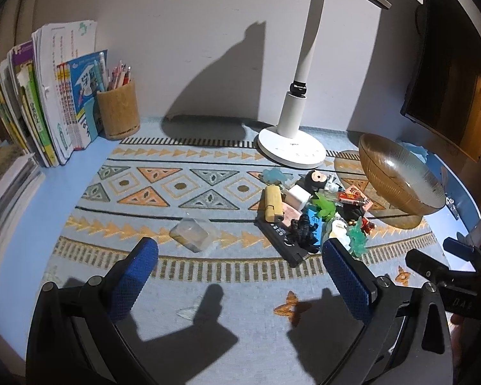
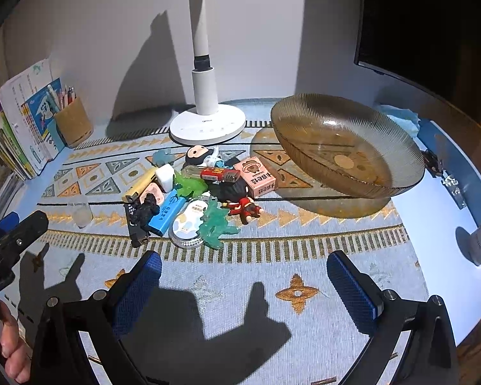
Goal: Organize rigid objects
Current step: 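Move both tools toward the pile of items on the rug, then grasp the clear plastic cup with left tool while right tool grasps green frog figure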
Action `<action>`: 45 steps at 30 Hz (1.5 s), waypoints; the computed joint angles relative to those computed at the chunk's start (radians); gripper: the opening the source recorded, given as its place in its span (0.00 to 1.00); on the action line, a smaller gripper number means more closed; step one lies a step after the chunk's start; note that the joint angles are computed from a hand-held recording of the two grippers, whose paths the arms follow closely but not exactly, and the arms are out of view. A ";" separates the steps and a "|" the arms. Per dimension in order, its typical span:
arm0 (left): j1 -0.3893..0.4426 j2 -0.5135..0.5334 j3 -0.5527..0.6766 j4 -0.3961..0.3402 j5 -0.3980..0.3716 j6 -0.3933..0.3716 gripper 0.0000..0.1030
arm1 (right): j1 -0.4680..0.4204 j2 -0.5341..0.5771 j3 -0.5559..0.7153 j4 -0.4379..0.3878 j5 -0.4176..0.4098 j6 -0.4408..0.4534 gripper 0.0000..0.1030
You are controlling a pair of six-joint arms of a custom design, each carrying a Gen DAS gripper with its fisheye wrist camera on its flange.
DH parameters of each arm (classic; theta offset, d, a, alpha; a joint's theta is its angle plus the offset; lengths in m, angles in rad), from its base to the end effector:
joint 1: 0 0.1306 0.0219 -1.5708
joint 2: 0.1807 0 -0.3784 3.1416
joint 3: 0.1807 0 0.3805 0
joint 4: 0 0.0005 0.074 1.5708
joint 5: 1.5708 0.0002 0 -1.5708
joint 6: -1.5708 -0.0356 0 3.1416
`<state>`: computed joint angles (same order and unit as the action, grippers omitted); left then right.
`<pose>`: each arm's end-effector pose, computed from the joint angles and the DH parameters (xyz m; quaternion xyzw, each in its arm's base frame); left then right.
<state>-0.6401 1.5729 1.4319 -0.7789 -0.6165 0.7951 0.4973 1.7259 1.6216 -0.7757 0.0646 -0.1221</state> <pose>0.4368 -0.3003 0.3671 -0.1666 0.8926 0.0162 0.4186 0.5240 0.2812 0.3637 -0.1646 0.9260 0.0742 0.3316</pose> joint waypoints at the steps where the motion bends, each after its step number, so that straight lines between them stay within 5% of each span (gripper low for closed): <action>1: 0.005 -0.007 -0.006 0.007 0.011 -0.022 0.99 | -0.002 0.000 -0.001 0.003 0.001 0.004 1.00; 6: 0.082 -0.116 -0.134 0.153 0.234 -0.102 0.99 | -0.027 -0.006 -0.015 -0.001 -0.076 0.012 1.00; 20: 0.178 -0.050 -0.149 0.111 0.371 -0.069 0.99 | -0.019 0.079 0.041 -0.033 -0.080 0.059 1.00; 23: 0.178 -0.011 -0.118 0.082 0.359 -0.096 0.99 | -0.024 0.116 0.076 -0.040 -0.155 0.056 0.89; 30: 0.220 0.044 -0.079 0.058 0.411 -0.170 0.98 | -0.030 0.222 0.201 -0.103 -0.181 0.032 0.71; 38: 0.239 0.096 -0.045 0.104 0.493 -0.139 0.79 | -0.047 0.296 0.287 -0.144 -0.252 -0.057 0.55; 42: 0.244 0.102 -0.040 0.119 0.485 -0.142 0.46 | -0.040 0.304 0.296 -0.131 -0.251 -0.044 0.44; 45: 0.240 0.106 -0.037 0.138 0.493 -0.200 0.46 | -0.035 0.292 0.282 -0.116 -0.228 -0.020 0.38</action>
<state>-0.4005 1.6786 1.3947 -0.6413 -0.1234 0.5956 0.4623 2.0180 1.9032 -0.8920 -0.1630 -0.1423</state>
